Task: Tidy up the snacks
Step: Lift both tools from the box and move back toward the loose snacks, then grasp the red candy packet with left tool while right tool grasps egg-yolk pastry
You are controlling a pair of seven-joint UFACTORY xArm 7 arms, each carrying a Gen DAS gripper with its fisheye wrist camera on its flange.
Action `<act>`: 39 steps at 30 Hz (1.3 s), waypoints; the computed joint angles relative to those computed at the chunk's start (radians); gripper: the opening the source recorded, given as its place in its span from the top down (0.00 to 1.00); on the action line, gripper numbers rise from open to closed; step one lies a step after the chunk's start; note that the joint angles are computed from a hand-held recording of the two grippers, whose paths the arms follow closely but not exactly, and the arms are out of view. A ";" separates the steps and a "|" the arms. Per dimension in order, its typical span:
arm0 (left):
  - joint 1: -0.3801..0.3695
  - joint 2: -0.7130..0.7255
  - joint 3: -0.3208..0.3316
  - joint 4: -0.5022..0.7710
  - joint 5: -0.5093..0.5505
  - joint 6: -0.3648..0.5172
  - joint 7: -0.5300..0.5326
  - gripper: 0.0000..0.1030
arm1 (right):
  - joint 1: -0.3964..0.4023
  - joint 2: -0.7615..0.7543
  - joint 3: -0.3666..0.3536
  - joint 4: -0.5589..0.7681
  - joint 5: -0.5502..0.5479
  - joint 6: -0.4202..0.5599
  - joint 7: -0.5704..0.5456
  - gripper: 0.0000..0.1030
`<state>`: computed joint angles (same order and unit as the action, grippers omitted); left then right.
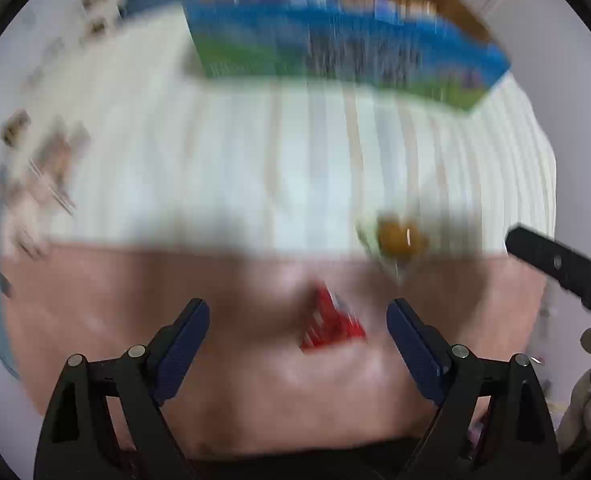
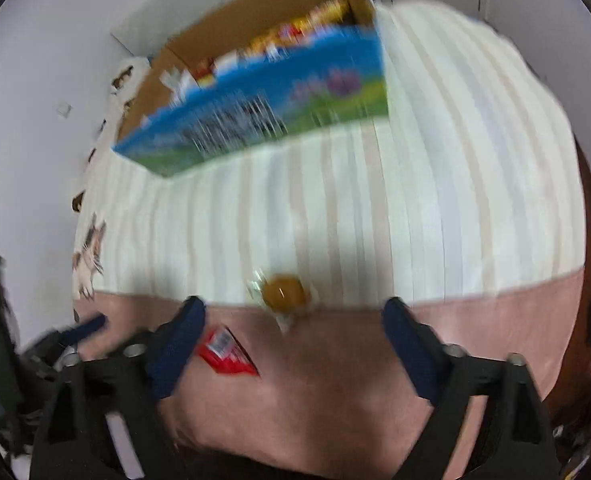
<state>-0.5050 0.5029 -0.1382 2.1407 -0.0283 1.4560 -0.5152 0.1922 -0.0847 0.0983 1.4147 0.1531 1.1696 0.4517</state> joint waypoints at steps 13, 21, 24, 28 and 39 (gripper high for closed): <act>0.009 0.075 -0.006 -0.073 -0.083 -0.063 -0.062 0.63 | 0.013 0.083 0.007 -0.027 0.043 -0.043 -0.069 0.30; 0.047 0.054 0.013 -0.098 -0.044 -0.055 -0.106 0.63 | 0.095 0.362 0.038 0.256 -0.145 0.088 -0.217 0.30; 0.053 0.052 0.009 -0.106 -0.045 -0.065 -0.112 0.61 | 0.124 0.415 0.030 0.303 -0.187 0.126 -0.241 0.34; 0.048 0.072 0.008 -0.073 -0.037 -0.056 -0.117 0.61 | 0.121 0.395 0.013 0.267 -0.149 0.115 -0.160 0.37; 0.061 0.023 0.000 -0.169 -0.037 -0.104 -0.071 0.60 | 0.057 0.194 0.027 -0.019 0.081 0.031 -0.049 0.38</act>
